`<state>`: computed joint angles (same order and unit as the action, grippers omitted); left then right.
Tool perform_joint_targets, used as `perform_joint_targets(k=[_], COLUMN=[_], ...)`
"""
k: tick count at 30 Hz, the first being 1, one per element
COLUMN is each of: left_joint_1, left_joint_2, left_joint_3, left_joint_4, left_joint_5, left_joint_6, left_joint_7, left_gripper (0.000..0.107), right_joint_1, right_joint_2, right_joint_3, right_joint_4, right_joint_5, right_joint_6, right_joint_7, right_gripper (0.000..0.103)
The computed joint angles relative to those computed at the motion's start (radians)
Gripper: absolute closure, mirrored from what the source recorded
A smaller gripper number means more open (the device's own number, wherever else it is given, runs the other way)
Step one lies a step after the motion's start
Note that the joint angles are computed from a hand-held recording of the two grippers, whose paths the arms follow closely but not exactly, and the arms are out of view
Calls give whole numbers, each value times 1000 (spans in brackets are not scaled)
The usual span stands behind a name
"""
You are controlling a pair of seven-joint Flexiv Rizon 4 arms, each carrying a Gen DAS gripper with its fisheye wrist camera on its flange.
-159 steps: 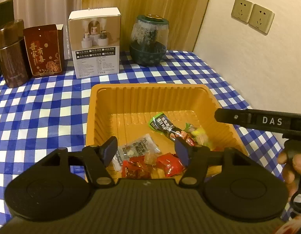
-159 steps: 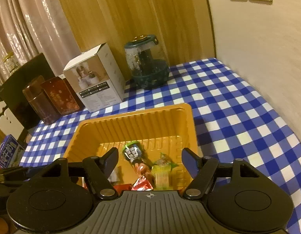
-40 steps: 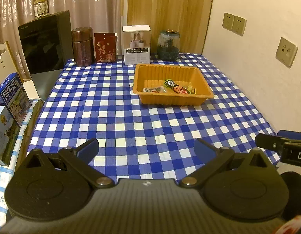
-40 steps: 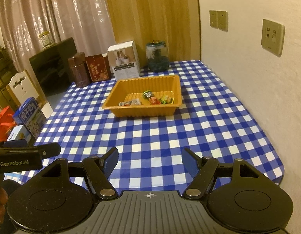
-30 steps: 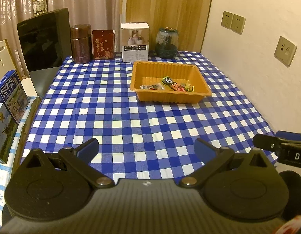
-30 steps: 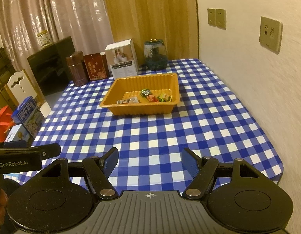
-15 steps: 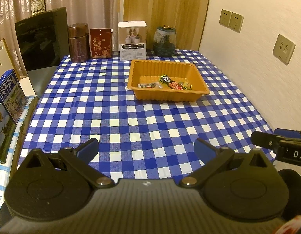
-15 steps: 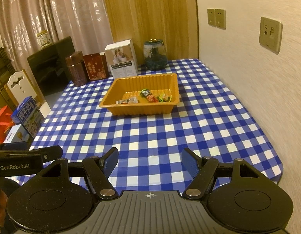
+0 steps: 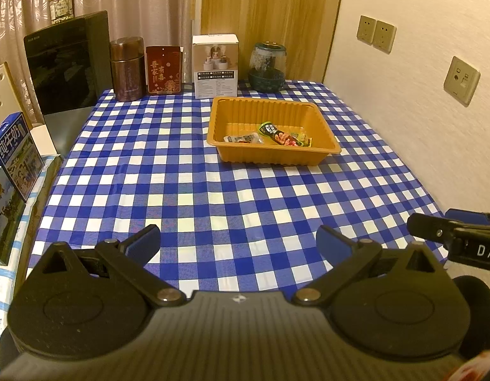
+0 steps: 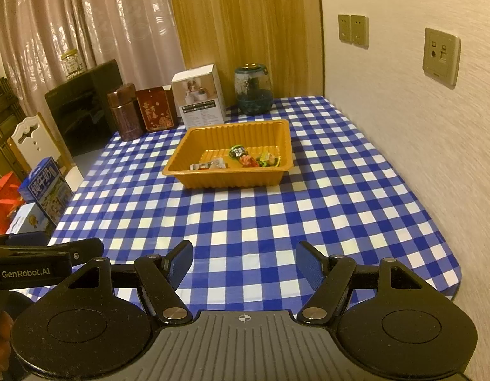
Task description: Organize snacks
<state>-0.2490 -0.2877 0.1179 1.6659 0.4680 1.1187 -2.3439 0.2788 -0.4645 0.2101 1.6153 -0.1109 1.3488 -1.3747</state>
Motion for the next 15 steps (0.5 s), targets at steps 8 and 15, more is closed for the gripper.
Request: perform_joint_targets(k=[8, 15], left_joint_1=[0, 0], left_joint_2=[0, 0], left_joint_3=[-1, 0], left_joint_4=[0, 0], left_joint_5=[0, 1], left_joint_6=[0, -1], left_joint_7=[-2, -2], left_gripper=[4, 4], right_joint_1=[3, 1], right_joint_2=[0, 0], right_joint_3=[-4, -3], right_joint_4=[1, 1], right_joint_5=[-1, -2], right_joint_6=[4, 4], right_joint_7=[2, 1], right_gripper=[32, 32])
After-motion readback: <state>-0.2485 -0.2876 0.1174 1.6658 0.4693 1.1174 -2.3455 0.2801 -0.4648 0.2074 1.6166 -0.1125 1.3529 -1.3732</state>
